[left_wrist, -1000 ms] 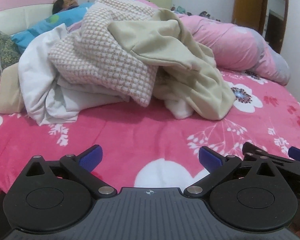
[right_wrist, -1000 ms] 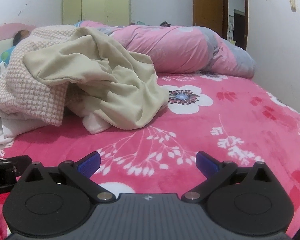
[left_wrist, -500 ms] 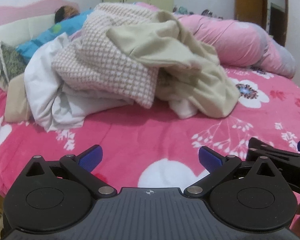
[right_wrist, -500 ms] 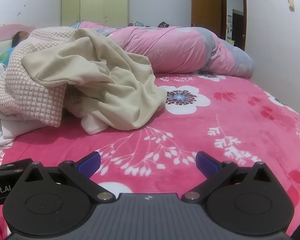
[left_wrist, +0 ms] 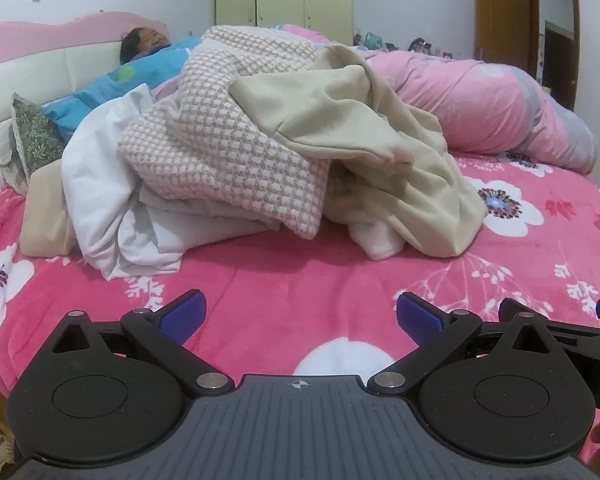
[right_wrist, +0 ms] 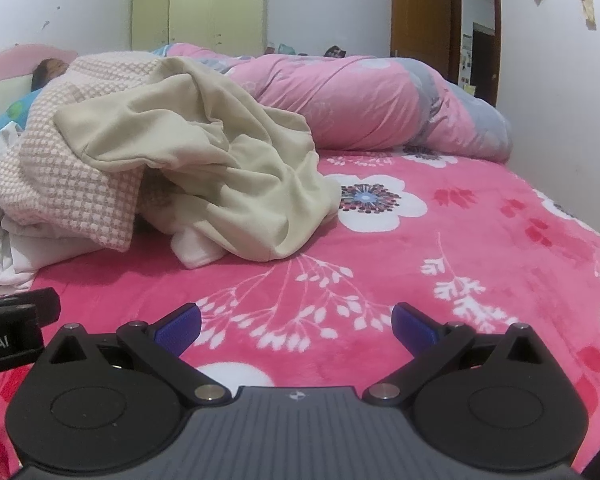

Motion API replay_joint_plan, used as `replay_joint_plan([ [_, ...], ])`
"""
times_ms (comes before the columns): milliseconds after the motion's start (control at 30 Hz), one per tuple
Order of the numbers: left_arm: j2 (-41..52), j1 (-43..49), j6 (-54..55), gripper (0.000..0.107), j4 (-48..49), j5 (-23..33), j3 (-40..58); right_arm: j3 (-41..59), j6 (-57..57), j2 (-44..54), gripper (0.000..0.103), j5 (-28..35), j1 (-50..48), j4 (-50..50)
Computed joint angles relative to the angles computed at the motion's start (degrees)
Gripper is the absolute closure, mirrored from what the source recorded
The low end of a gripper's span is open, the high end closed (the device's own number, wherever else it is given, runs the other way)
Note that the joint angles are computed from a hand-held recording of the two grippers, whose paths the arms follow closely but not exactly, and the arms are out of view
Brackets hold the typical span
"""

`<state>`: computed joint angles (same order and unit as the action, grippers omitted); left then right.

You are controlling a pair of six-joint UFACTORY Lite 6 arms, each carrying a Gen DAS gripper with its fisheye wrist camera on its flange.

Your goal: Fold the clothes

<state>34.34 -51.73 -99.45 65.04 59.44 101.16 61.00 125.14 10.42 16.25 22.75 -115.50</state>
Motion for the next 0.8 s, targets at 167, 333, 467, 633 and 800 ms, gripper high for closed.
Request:
replay_joint_plan([
  [167,-2.14,0.44,-2.82,0.004,0.23,-1.07,-2.48,0.44,-3.23,-0.78,0.0,0.9,0.69,2.6],
  [333,-2.57,0.44,-3.05,0.004,-0.03,-1.31,-3.01,0.33,-3.84,-1.29,0.0,1.24,0.95,3.25],
  [467,-3.28,0.48,-3.79,0.004,-0.22,-1.79,-3.71,-0.05,-3.46,-1.44,0.0,1.44,0.97,2.94],
  [633,-3.62,0.19,-4.01,0.004,0.07,-1.5,-4.12,-0.67,-2.04,-1.99,0.0,1.58,0.93,1.64],
  [800,-2.89,2.2,-2.74,0.004,-1.62,-4.16,-2.8,-0.48,3.83,-1.06,0.0,1.42,-0.12,-4.32],
])
